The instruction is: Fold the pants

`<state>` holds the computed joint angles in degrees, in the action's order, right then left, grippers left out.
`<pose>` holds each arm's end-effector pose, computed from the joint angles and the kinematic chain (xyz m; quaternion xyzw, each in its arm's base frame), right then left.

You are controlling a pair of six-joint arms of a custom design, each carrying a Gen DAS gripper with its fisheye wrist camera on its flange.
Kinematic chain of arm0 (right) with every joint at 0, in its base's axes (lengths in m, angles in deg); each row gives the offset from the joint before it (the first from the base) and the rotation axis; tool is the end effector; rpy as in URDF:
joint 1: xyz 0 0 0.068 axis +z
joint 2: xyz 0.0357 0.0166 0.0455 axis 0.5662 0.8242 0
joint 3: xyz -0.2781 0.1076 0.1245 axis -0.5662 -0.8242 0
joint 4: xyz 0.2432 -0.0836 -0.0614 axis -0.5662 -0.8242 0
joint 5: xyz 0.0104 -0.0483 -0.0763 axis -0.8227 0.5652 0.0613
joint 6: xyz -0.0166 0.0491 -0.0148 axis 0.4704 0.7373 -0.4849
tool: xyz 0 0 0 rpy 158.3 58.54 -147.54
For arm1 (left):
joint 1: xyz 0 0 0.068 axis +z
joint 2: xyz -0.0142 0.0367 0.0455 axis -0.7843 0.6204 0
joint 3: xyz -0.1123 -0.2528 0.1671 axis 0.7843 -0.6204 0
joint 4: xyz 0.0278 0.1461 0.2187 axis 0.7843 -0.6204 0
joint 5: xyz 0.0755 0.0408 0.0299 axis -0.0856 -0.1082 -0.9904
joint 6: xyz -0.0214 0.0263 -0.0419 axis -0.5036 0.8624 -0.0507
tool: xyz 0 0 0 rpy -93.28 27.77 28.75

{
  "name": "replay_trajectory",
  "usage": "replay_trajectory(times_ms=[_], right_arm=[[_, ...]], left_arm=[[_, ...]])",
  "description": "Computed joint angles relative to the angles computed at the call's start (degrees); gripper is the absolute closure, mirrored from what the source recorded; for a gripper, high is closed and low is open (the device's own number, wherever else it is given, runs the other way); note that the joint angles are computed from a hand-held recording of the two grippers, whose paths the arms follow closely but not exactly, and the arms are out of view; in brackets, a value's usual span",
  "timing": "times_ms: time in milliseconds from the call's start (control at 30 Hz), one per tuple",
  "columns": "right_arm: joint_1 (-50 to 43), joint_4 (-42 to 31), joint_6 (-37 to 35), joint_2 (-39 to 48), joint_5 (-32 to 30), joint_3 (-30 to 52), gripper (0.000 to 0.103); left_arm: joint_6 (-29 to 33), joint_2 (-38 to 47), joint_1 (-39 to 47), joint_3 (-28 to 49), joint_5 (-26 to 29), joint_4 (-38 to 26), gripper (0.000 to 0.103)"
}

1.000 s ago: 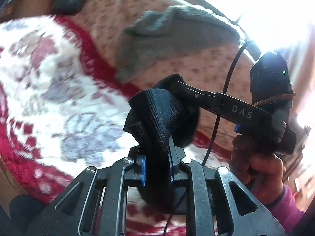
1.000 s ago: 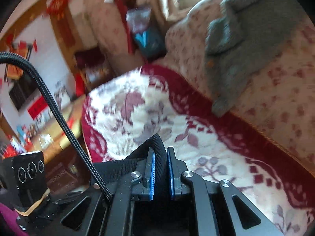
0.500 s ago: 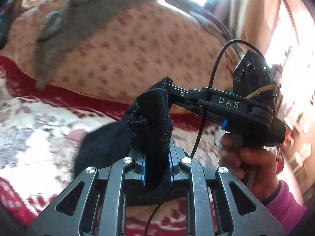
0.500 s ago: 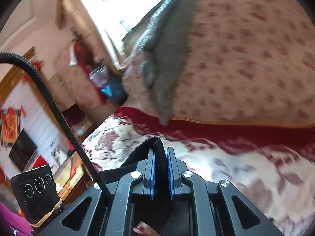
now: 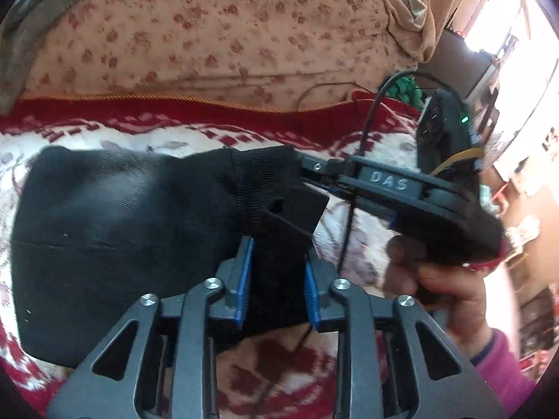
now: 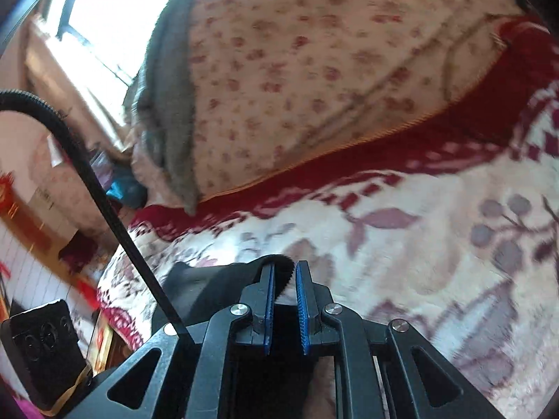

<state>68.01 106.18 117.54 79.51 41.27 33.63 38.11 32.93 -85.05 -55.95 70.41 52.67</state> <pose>0.2502 0.1800 0.1420 -0.0605 0.8685 0.3913 0.2983 0.1545 -0.1032 0.1956 0.0222 0.9206 -0.2223 0.3203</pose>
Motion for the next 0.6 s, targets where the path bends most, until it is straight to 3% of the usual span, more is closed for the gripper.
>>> replay_trajectory(times_ms=[67,167,233,400,500,600], right_arm=[[-0.9,0.7,0.9,-0.5,0.2,-1.2,0.083],[-1.4,-0.3,1.1,-3.8,1.8,-3.2,0.070],[-1.7,-1.8,1.2,-6.8,2.1,-4.2,0.053],[0.7,-8.7,-0.2,-14.1,3.0,-4.6,0.052],[5.1,-13.8,-1.9,-16.7,6.8,-3.9,0.052],[9.4,-16.4,-2.7,-17.3,10.5,-3.0,0.052]], left_arm=[[-0.3,-1.6,-1.7,0.6,0.4,-1.1,0.067],[1.2,-6.4,-1.5,1.1,4.5,-4.4,0.067],[2.2,-11.0,-1.3,1.7,5.1,-8.6,0.067],[9.5,-22.7,8.2,3.7,7.8,-21.7,0.067],[15.2,-26.1,15.7,3.8,7.2,-26.6,0.067],[22.1,-25.7,30.8,2.9,14.0,-28.8,0.067]])
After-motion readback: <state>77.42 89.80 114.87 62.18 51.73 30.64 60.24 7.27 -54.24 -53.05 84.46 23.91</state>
